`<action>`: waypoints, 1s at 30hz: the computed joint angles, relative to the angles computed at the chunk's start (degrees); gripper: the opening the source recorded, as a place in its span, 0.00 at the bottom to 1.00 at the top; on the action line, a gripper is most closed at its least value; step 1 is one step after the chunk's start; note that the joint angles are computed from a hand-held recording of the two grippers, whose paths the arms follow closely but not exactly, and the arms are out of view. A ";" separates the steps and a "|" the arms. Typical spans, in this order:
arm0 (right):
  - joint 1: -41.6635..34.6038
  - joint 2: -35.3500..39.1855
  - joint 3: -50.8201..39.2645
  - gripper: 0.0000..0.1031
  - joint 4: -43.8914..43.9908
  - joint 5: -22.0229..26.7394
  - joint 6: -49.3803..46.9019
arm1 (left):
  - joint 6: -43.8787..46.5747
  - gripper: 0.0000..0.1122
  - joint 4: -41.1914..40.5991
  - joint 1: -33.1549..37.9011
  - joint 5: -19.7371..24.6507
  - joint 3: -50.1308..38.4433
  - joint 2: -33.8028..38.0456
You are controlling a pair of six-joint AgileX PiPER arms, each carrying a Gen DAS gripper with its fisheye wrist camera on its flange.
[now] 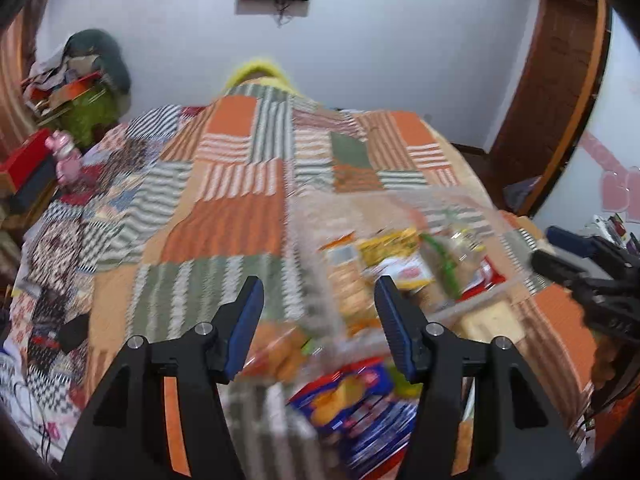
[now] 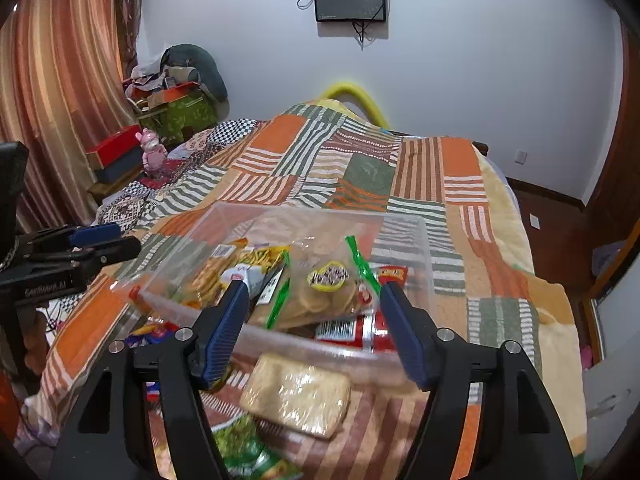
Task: Organize snacks
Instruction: 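Grasp the orange puff bag with left tool while right tool grasps cracker block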
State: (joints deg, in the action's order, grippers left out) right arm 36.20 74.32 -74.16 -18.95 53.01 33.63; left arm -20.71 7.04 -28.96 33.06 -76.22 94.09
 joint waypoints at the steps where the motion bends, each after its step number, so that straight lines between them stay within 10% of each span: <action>1: 0.60 -0.49 0.67 0.68 -0.29 0.12 0.76 | 0.28 0.51 -0.18 0.56 -0.18 1.36 -0.64; 30: 2.64 4.33 7.85 0.87 4.57 0.63 2.85 | 22.50 0.62 -17.96 7.37 -5.09 2.94 11.80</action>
State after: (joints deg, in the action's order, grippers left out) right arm 38.84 78.65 -66.30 -14.37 53.64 36.47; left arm 1.79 -10.92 -21.59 27.97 -73.28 105.89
